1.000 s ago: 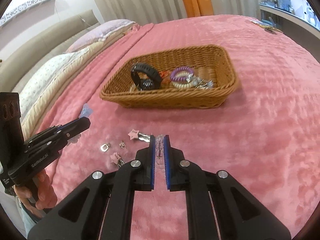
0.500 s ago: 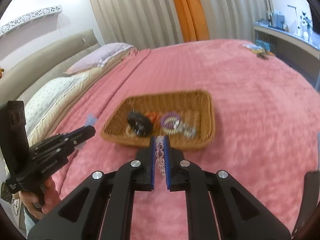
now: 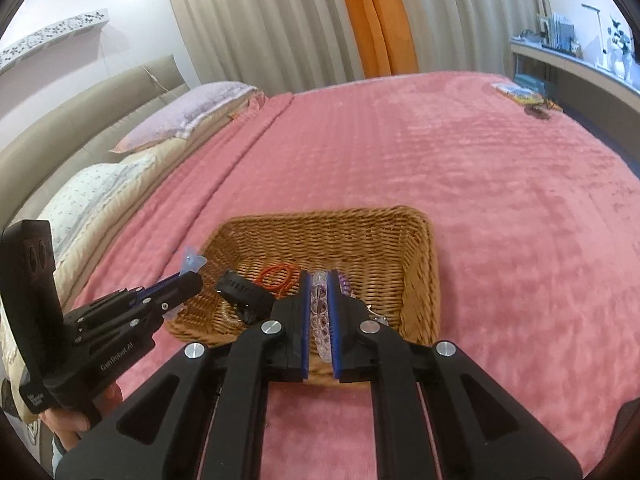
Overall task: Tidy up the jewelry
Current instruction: 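Carry clip and bead chain into the basket and release both, then move both open tools back over the pink star keychains on the bed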
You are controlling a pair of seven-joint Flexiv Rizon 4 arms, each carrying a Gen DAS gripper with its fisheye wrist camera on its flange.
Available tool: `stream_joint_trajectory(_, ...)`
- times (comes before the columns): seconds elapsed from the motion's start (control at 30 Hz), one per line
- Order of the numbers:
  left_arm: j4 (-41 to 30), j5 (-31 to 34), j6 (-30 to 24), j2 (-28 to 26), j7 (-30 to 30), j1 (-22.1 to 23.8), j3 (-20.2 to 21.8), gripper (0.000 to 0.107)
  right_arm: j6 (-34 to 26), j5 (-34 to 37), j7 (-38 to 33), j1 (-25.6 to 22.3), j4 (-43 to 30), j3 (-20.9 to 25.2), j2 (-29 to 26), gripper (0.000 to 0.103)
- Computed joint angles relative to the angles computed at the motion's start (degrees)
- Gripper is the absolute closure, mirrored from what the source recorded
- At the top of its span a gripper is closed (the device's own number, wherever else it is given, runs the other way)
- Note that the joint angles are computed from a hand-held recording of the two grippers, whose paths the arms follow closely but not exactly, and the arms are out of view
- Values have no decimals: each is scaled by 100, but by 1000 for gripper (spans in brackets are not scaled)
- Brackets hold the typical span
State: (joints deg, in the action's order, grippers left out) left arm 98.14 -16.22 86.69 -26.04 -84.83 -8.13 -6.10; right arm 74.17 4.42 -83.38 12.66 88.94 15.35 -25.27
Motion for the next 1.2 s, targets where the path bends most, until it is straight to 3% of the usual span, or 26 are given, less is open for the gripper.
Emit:
stream_joint_trajectory(0.2,-253,37,-184,-269,-72,-39,100,97,-252,-152,156,103,-359,-135,-416,97)
stream_joint_trajectory(0.57,-473,377,-232,-384,-311,-295,428,96,-319,-273,339,72,-479,-197,-677,96)
stream_joint_trajectory(0.7,-290,197,-143,-301,-154,13,38,95,-354,-36,81,-147,-525,73,-660,96)
stream_joint_trajectory(0.8,-148,109,-46,-203,-111,80,-13,85,-331,92,-55,-189,-462,138,-568,95)
stream_joint_trajectory(0.87,-7,54,98,-114,-107,119,-53,68,-297,140,-81,-167,-375,126,-483,89)
stream_joint_trajectory(0.9,75,42,182,-52,-111,127,-56,66,-249,174,-93,-162,-297,129,-418,85)
stream_joint_trajectory(0.97,207,6,265,54,-68,184,-123,65,-123,221,-103,-142,-145,123,-298,59)
stream_joint_trajectory(1.0,275,-21,295,114,-50,213,-159,64,21,187,-63,-86,7,56,-194,53)
stream_joint_trajectory(1.2,992,-204,821,632,77,546,-599,45,504,191,-155,-125,712,185,348,50)
